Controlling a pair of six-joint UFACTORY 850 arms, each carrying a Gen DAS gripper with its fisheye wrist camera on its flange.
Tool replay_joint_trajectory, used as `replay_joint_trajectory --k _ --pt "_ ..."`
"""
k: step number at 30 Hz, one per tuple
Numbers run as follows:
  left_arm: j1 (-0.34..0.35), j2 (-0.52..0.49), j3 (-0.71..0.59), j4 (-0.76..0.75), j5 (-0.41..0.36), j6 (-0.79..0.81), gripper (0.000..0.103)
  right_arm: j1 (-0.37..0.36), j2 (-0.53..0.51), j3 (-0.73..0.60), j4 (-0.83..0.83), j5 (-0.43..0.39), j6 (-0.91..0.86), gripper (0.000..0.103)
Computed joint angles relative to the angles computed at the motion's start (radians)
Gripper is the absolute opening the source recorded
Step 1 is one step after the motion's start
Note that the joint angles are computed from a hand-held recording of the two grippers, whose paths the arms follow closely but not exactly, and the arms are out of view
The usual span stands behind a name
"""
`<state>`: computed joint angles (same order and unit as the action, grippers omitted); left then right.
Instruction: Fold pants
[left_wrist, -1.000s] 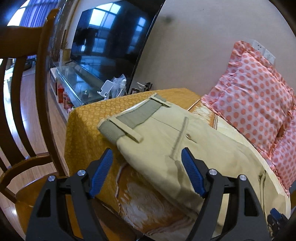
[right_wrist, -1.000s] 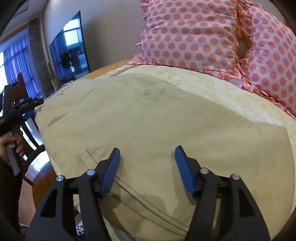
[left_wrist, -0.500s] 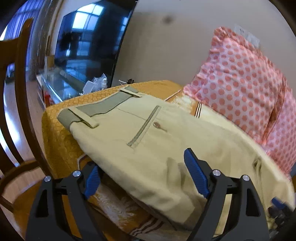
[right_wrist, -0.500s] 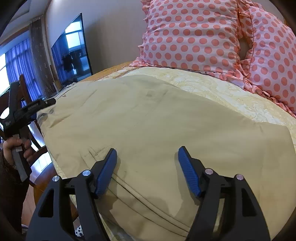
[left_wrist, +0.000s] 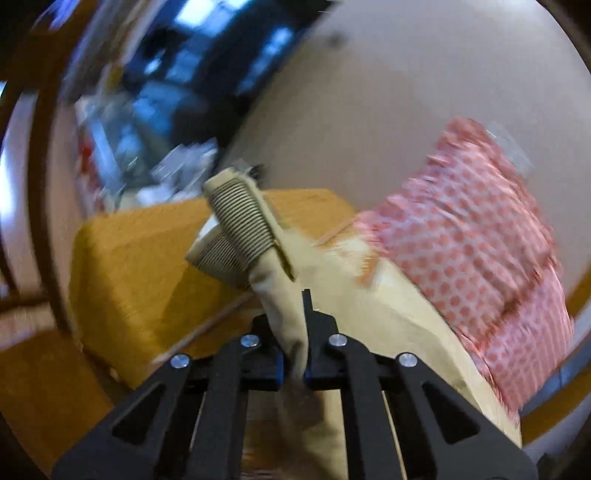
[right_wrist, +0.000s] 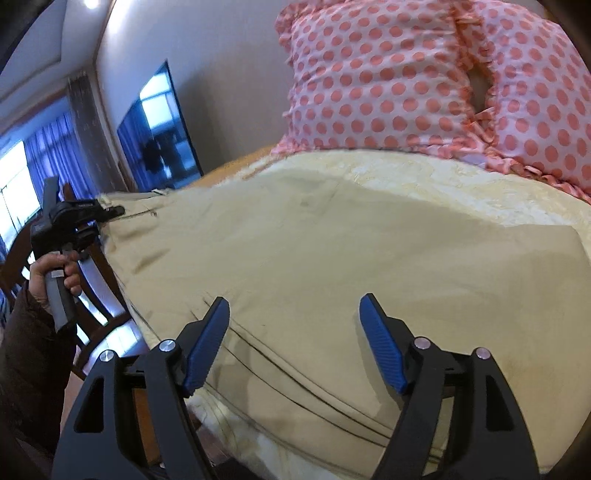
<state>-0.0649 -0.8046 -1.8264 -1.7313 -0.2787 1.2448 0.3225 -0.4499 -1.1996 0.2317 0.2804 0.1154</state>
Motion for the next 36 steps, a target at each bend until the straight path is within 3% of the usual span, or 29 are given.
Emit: replay_joint_trajectory --k 3,8,11,13,17,20,24,28,31,34,35,36 --pt "-0.059 0.047 -0.007 0.001 -0.008 0.144 0.005 -0.012 0.059 0.081 0.046 0.086 -0.002 0.075" --pt "-0.201 0.109 0.024 0.061 -0.149 0.352 0.005 -0.037 0.162 0.215 0.294 0.212 -0.109 0.075" --pt "-0.278 0.093 0.018 0.22 -0.313 0.309 0.005 -0.058 0.218 0.29 0.446 0.268 -0.145 0.075" --pt "-0.327 0.073 0.019 0.32 -0.365 0.284 0.005 -0.072 0.25 0.334 0.546 0.295 -0.172 0.075" --pt "-0.396 -0.01 -0.017 0.604 -0.429 0.084 0.005 -0.103 0.296 0.393 0.64 0.302 -0.176 0.075" --pt "-0.401 0.033 0.065 0.532 -0.383 0.183 0.005 -0.118 0.314 0.413 0.671 0.303 -0.199 0.075" --pt "-0.392 0.091 0.123 0.343 -0.415 0.307 0.004 -0.127 0.329 0.425 0.661 0.321 -0.189 0.075" --pt "-0.442 0.063 0.09 0.467 -0.373 0.26 0.005 -0.12 0.344 0.43 0.665 0.348 -0.199 0.081" --pt "-0.432 0.049 0.109 0.534 -0.419 0.238 0.009 -0.116 0.352 0.423 0.634 0.345 -0.214 0.081" --pt "-0.387 0.058 0.12 0.485 -0.54 0.272 0.036 -0.127 0.347 0.398 0.44 0.295 -0.116 0.081" --pt "-0.37 0.079 0.146 0.447 -0.55 0.303 0.052 -0.134 0.336 0.382 0.348 0.271 -0.061 0.081" --pt "-0.359 0.097 0.168 0.411 -0.545 0.332 0.062 -0.139 0.32 0.36 0.268 0.245 -0.017 0.081"
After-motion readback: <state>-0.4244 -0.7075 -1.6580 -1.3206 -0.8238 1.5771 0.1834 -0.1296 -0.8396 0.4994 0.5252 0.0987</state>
